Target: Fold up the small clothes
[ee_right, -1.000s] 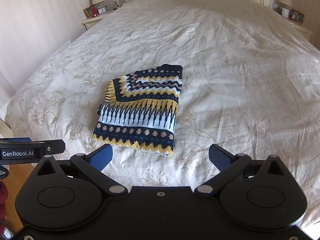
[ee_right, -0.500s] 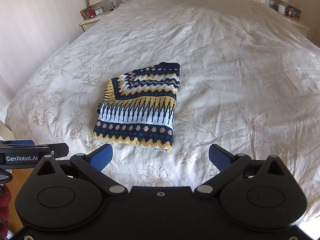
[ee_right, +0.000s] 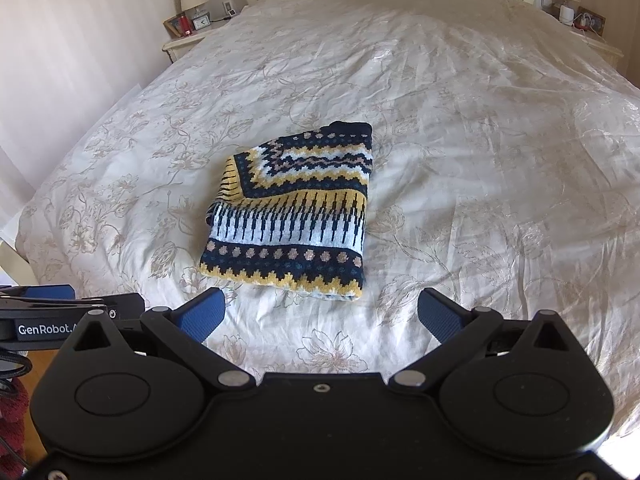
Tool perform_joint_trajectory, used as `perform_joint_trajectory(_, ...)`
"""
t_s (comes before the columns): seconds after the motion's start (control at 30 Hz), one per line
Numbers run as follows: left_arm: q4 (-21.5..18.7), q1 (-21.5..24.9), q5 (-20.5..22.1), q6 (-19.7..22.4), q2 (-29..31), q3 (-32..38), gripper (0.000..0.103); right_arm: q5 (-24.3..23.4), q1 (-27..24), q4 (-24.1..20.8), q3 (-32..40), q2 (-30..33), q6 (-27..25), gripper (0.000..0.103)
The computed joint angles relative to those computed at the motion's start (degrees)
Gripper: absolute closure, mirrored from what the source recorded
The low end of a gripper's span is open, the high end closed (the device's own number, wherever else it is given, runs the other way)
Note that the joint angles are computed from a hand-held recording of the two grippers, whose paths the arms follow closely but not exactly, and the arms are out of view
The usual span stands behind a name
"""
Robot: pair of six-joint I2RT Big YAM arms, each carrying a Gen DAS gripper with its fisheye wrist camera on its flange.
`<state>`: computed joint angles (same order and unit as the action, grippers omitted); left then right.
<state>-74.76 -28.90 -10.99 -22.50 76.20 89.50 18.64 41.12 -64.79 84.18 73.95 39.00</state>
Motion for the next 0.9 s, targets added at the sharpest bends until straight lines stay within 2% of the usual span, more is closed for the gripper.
perform_joint_trajectory(0.9,1.22,1.71,1.91,2.87,-0.97,-1.69,0.009,0.70,1.38,-0.60,1.82,2.10,3.10,0.001)
